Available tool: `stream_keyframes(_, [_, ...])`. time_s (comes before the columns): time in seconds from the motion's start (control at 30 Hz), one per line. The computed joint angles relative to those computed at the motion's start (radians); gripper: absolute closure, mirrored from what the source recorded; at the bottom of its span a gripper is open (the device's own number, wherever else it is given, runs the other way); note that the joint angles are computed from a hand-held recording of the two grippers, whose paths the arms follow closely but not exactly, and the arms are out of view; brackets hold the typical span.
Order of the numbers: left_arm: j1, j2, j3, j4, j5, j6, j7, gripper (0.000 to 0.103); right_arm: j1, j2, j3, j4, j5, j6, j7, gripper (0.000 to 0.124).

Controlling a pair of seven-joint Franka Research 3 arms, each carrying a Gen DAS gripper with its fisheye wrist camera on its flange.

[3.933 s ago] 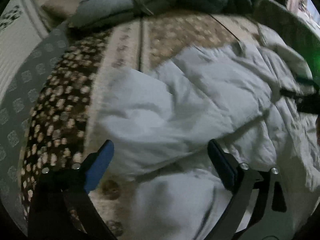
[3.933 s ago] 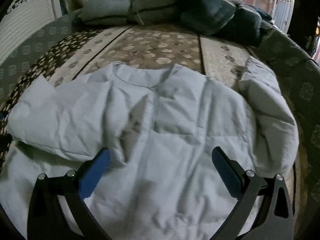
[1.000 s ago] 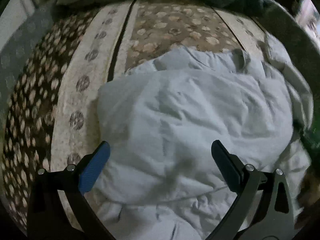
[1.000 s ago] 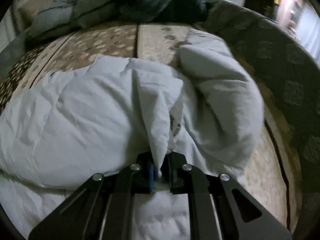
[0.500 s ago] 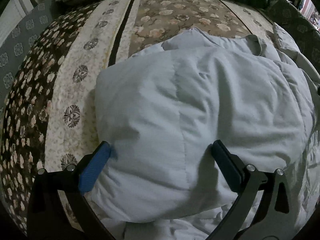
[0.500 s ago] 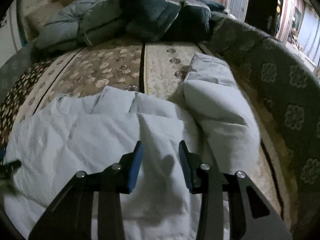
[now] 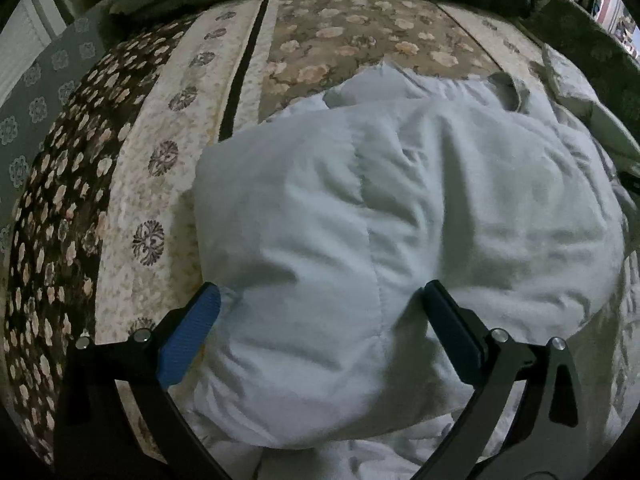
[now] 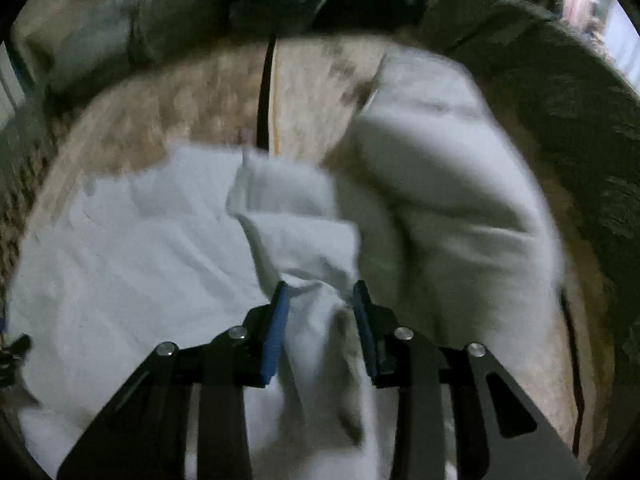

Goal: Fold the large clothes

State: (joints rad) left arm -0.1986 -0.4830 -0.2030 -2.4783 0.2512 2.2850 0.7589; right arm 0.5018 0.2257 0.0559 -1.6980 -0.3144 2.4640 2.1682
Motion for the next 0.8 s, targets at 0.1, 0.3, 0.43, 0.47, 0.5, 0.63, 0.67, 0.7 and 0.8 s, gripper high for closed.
stream_keyframes(0.1, [-0.017,-0.019,0.011,-0.003,-0.026,0.019,0.021,0.003,0.005,-0.077,0.014,-0.099,-0.033,0.028,-0.005,0.088])
stream_keyframes(0.3, [-0.009,0.042,-0.042,0.038,0.04,-0.027,0.016,0.003,0.019,-0.051,0.02,-0.146,-0.192,-0.009,0.025,0.089])
stream_keyframes(0.43, [-0.024,0.038,-0.018,0.024,0.02,0.011,0.018,0.003,0.017,-0.021,0.013,-0.151,-0.197,0.023,0.019,0.089])
stream_keyframes(0.47, [-0.023,0.035,-0.016,0.02,0.021,0.019,0.017,0.003,0.026,0.0,0.009,-0.128,-0.216,0.01,0.02,0.089])
stream_keyframes(0.5, [-0.022,0.032,-0.016,0.016,0.022,0.027,0.015,0.003,0.032,0.006,0.004,-0.124,-0.229,0.007,0.024,0.087])
stream_keyframes(0.63, [-0.019,0.019,-0.018,0.008,0.03,0.037,0.007,0.003,0.048,0.021,-0.004,-0.097,-0.237,-0.023,0.021,0.086])
stream_keyframes(0.67, [-0.018,0.016,-0.022,0.008,0.036,0.033,0.003,0.003,0.05,0.015,-0.002,-0.097,-0.235,-0.035,0.01,0.086])
stream_keyframes(0.7, [-0.017,0.012,-0.023,0.005,0.043,0.032,0.005,0.003,0.052,-0.005,-0.001,-0.112,-0.236,-0.041,0.006,0.085])
stream_keyframes(0.8, [-0.019,0.013,-0.024,0.011,0.04,0.017,0.0,0.003,0.042,-0.045,0.009,-0.124,-0.228,-0.06,-0.022,0.084])
